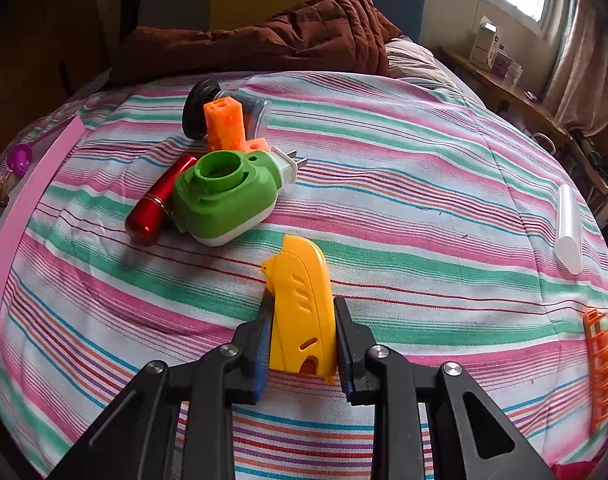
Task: Organize rigid objects
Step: 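Carry the embossed oval piece into the tray and open the left gripper, then carry the yellow knife-shaped piece into the tray and open the right gripper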
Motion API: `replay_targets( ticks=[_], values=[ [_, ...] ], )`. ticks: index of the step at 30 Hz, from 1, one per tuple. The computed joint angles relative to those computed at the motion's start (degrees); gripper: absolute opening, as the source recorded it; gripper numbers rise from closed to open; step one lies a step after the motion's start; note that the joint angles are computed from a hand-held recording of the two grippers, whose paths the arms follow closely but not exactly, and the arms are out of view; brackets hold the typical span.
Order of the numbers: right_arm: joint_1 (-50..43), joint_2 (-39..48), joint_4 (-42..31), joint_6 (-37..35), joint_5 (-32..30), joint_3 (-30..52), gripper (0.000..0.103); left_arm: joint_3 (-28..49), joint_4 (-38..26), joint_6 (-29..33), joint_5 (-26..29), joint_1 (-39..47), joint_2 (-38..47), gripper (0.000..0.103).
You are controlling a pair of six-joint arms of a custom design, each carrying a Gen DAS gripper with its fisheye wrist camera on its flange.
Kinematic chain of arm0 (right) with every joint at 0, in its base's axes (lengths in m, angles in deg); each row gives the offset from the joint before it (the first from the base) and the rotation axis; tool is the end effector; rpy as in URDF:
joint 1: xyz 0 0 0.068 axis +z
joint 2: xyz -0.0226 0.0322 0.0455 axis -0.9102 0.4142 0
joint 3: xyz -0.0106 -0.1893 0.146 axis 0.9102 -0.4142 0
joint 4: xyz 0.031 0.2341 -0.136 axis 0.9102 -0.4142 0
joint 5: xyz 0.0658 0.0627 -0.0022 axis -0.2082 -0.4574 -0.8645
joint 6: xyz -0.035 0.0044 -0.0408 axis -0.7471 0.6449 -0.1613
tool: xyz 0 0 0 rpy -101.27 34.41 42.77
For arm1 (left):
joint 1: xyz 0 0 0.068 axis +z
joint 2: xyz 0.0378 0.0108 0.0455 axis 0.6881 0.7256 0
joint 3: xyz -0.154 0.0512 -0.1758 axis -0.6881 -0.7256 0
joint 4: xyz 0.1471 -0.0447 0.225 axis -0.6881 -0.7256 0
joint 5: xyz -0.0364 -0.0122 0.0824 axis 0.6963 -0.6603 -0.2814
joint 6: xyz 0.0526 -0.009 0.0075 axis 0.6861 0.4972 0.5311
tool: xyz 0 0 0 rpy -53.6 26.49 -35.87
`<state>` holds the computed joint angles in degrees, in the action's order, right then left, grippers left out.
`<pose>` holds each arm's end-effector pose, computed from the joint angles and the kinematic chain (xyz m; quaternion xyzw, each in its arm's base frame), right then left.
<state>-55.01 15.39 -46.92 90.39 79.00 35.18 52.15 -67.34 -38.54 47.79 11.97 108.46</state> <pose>0.2033 0.0329 0.1577 -0.0147 0.9575 -0.0224 0.2873 0.2018 -0.1175 0.2354 0.0180 0.9372 -0.1028 0.3328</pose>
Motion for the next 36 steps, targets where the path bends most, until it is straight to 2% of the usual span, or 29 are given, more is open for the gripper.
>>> replay_targets(
  ticks=[4,10,16,20,24,27,28,29,34,36],
  values=[
    [0.42,-0.09,-0.27,0.31,0.37,0.05,0.028,-0.94,1.65,2.00,10.37,12.32,1.51,0.045],
    [0.68,-0.59,-0.87,0.43,0.71,-0.03,0.028,3.72,5.94,5.67,13.80,19.00,11.74,0.045],
    [0.18,-0.17,-0.91,0.13,0.30,0.42,0.028,10.21,9.82,6.65,13.35,20.03,23.78,0.045],
    [-0.59,0.02,-0.81,-0.34,-0.28,0.56,0.028,14.42,11.08,8.81,7.67,18.64,30.09,0.045],
    [-0.85,0.03,-0.80,-0.63,-0.38,0.53,0.028,17.62,9.90,10.30,5.27,18.08,33.28,0.045],
    [-0.88,0.00,-0.78,-0.65,-0.45,0.48,0.028,16.64,10.29,11.17,6.96,18.74,31.34,0.051],
    [-0.84,-0.09,-0.80,-0.57,-0.39,0.42,0.028,16.10,10.33,11.04,6.86,18.90,30.18,0.057],
    [-0.74,-0.06,-0.80,-0.54,-0.28,0.43,0.028,15.60,10.30,10.98,6.91,19.03,29.09,0.060],
    [-1.09,0.04,-0.61,-1.14,-0.35,0.37,0.028,12.34,8.50,10.36,3.78,18.28,21.11,0.060],
    [-1.21,0.04,-0.54,-1.44,-0.27,0.31,0.028,8.88,7.72,9.84,0.18,16.66,15.12,0.060]
  ],
)
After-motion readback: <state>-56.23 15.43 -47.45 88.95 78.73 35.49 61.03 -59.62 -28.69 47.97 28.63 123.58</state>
